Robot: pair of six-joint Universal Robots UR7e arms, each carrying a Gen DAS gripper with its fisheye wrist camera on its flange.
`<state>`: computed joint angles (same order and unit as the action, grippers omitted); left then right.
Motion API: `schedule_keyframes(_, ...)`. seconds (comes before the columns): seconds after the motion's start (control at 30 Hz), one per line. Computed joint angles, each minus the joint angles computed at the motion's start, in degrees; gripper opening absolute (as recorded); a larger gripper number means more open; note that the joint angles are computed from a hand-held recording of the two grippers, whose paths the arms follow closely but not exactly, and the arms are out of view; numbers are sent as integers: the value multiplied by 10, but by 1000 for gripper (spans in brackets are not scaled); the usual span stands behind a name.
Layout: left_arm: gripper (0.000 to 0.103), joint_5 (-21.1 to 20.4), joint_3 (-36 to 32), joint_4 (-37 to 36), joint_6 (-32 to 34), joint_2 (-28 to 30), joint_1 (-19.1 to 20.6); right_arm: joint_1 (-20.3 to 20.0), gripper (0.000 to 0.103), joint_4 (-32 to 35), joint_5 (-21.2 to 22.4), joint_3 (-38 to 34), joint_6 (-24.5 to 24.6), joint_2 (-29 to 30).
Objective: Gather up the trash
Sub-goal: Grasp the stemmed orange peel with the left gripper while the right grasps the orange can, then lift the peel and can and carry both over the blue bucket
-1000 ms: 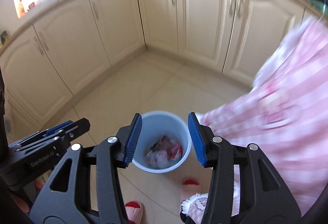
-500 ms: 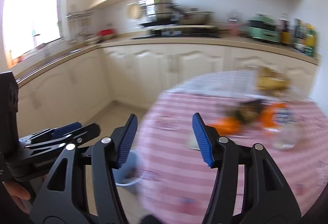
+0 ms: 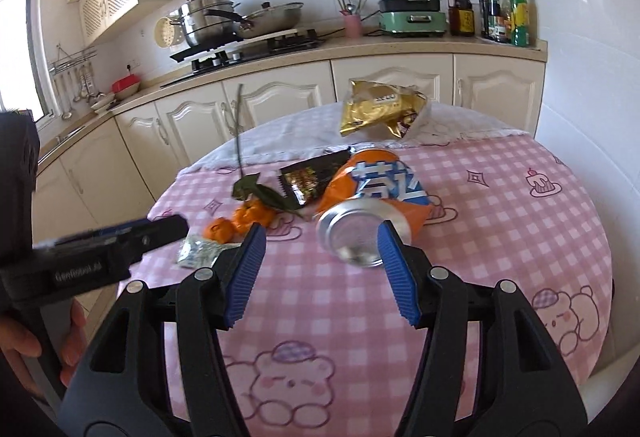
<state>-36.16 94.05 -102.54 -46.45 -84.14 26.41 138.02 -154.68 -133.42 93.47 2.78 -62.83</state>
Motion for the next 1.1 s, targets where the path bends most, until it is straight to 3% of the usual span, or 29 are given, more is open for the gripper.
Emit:
schedule_keyframes(0.2, 62, 7, -51, -12, 50, 62, 30, -21, 67, 0, 2, -14, 6, 3)
schedule_keyframes(0.23, 50, 4, -58, -16, 62, 70, 36, -27, 68, 7, 8, -20, 11, 4)
schedule_keyframes(0.3, 38, -10, -76, -18, 81, 89, 50, -43, 68, 23, 27, -28, 31, 1)
schedule_keyframes(0.4, 28, -15, -89, -21, 93, 105, 64, -69, 68, 60, 60, -43, 74, -4)
schedule_keyframes(0.5, 9, -15, -103, -14, 105, 119, 73, -92, 68, 93, 88, -53, 114, -10)
schedule_keyframes(0.53, 7, -7, -104, -12, 106, 121, 71, -101, 68, 106, 105, -55, 128, -13)
schedule_keyframes(0.73, 4, 12, -68, -105, 142, 96, 44, -137, 68, 143, 182, -59, 171, -23)
schedule_keyframes(0.8, 4, 17, -60, -125, 149, 89, 34, -138, 68, 145, 184, -63, 164, -21)
schedule_keyframes(1.07, 4, 13, -47, -119, 132, 75, 19, -135, 68, 171, 206, -80, 146, -9)
schedule_keyframes(1.1, 4, 13, -46, -115, 125, 73, 18, -135, 62, 169, 214, -80, 142, -9)
